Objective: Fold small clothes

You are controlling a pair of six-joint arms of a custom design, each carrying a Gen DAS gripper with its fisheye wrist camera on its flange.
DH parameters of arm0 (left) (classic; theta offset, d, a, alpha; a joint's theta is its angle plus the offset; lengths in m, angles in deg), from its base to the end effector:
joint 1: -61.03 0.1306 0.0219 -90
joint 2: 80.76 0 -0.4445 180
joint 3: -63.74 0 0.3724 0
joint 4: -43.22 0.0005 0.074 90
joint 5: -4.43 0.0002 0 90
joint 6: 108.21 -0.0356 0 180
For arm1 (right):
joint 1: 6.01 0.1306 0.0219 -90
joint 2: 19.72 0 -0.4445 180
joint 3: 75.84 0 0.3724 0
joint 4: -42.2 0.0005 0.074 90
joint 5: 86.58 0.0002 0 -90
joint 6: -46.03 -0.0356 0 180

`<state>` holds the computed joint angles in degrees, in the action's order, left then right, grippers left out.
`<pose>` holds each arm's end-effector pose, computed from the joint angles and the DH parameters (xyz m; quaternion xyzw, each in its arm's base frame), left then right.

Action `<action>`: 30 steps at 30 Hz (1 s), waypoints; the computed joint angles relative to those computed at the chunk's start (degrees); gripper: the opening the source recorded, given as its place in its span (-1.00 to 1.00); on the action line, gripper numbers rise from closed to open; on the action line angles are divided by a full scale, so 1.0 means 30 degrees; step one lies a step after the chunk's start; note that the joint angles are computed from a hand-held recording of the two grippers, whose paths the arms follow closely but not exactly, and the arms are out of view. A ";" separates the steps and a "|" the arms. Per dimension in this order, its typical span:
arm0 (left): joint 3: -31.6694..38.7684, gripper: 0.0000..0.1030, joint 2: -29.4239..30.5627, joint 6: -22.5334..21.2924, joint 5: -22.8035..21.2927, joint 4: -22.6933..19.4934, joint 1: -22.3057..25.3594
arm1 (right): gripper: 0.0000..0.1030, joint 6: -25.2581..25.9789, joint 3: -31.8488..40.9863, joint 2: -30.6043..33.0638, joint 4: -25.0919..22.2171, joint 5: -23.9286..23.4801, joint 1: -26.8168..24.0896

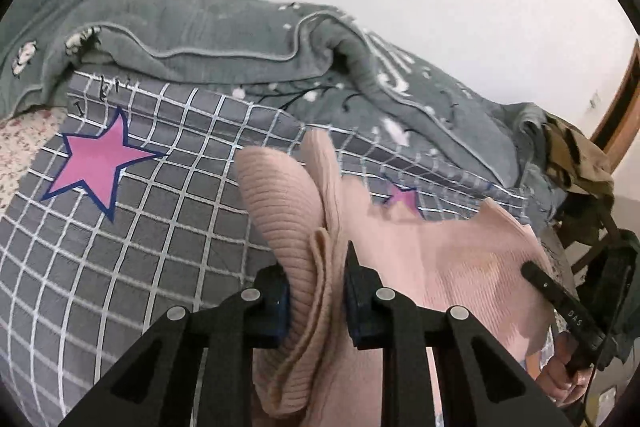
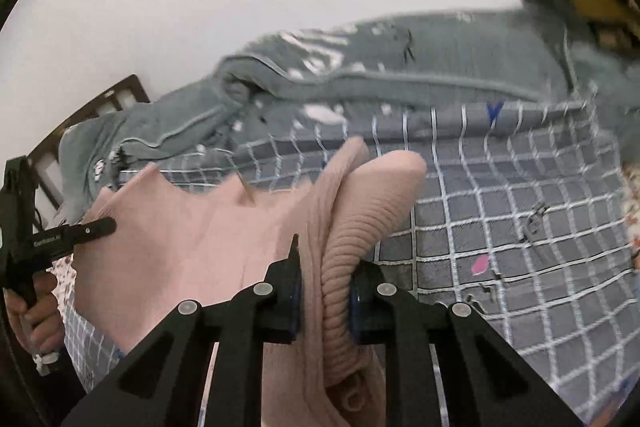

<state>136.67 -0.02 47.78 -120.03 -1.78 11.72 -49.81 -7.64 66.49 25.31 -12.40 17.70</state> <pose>0.2637 -0.2766 0.4362 -0.2248 0.8820 -0.1071 0.4001 0.3949 0.1835 0.3969 -0.1993 0.8576 0.2348 0.4119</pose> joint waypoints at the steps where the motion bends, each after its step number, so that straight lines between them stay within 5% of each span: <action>1: 0.0183 -0.59 -0.0109 0.0468 -0.0477 -0.0514 -0.0559 | -0.67 0.0080 -0.0224 -0.0542 -0.0079 -0.0001 0.0009; 8: 0.0073 -0.59 -0.0452 0.4391 -0.2545 -0.3422 -0.3946 | -0.67 0.0708 -0.2551 -0.3684 -0.0913 -0.0269 -0.0293; 16: -0.2377 -0.55 0.0658 0.7729 -0.1331 -0.3408 -0.5260 | -0.58 0.0650 -0.5812 -0.2729 0.0472 0.0279 -0.1086; 21: -0.4009 -0.28 0.0016 0.8597 -0.0542 -0.2170 -0.5314 | -0.15 0.0544 -0.6673 -0.2286 0.1730 -0.0044 -0.1922; 30: -0.4106 -0.07 -0.0433 0.8213 -0.1384 -0.2852 -0.5774 | -0.15 0.0732 -0.6419 -0.4813 0.1611 0.3493 -0.0799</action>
<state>124.35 -1.32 72.42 -124.18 -10.33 -5.60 -47.61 -26.90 52.05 30.14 -1.92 15.30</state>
